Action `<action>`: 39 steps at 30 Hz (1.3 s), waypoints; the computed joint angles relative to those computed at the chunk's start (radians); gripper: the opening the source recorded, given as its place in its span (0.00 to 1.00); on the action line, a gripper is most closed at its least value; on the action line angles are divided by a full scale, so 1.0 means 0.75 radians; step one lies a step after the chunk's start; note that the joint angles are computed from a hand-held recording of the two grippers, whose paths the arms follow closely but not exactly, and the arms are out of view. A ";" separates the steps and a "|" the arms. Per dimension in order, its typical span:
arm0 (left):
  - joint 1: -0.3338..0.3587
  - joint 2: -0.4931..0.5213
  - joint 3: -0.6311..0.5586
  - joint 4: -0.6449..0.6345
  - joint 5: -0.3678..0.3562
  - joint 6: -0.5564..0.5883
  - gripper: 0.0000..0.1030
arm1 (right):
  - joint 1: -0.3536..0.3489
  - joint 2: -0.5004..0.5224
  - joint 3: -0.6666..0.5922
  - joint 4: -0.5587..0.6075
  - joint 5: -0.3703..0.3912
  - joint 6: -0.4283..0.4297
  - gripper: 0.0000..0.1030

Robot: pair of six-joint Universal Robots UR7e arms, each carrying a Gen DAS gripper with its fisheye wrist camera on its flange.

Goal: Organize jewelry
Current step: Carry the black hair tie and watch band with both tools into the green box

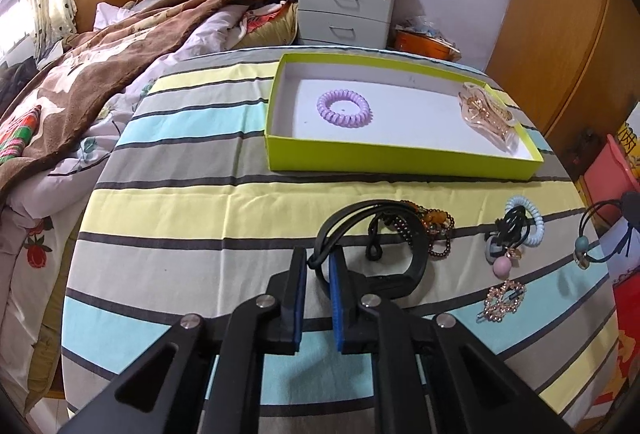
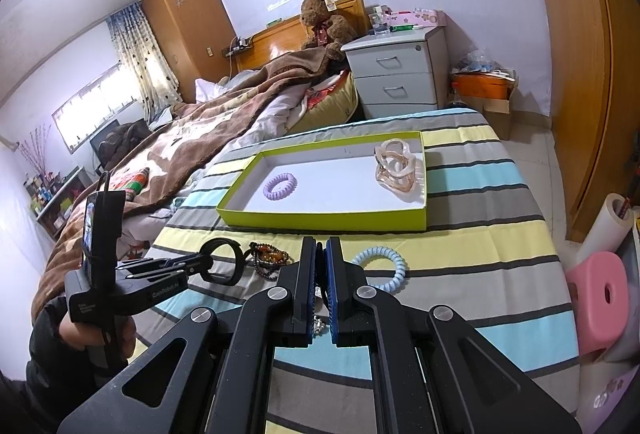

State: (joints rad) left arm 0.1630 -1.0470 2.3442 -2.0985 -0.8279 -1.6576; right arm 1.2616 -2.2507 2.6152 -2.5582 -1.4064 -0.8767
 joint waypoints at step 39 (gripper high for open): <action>0.348 -0.033 -0.138 -0.291 0.201 0.463 0.11 | 0.339 0.861 -0.468 -0.188 -0.213 0.355 0.05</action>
State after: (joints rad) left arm 0.4239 -1.0720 2.2411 -2.3170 -0.6773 -1.3105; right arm 1.5158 -1.6049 2.2643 -2.6996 -1.5659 -0.6101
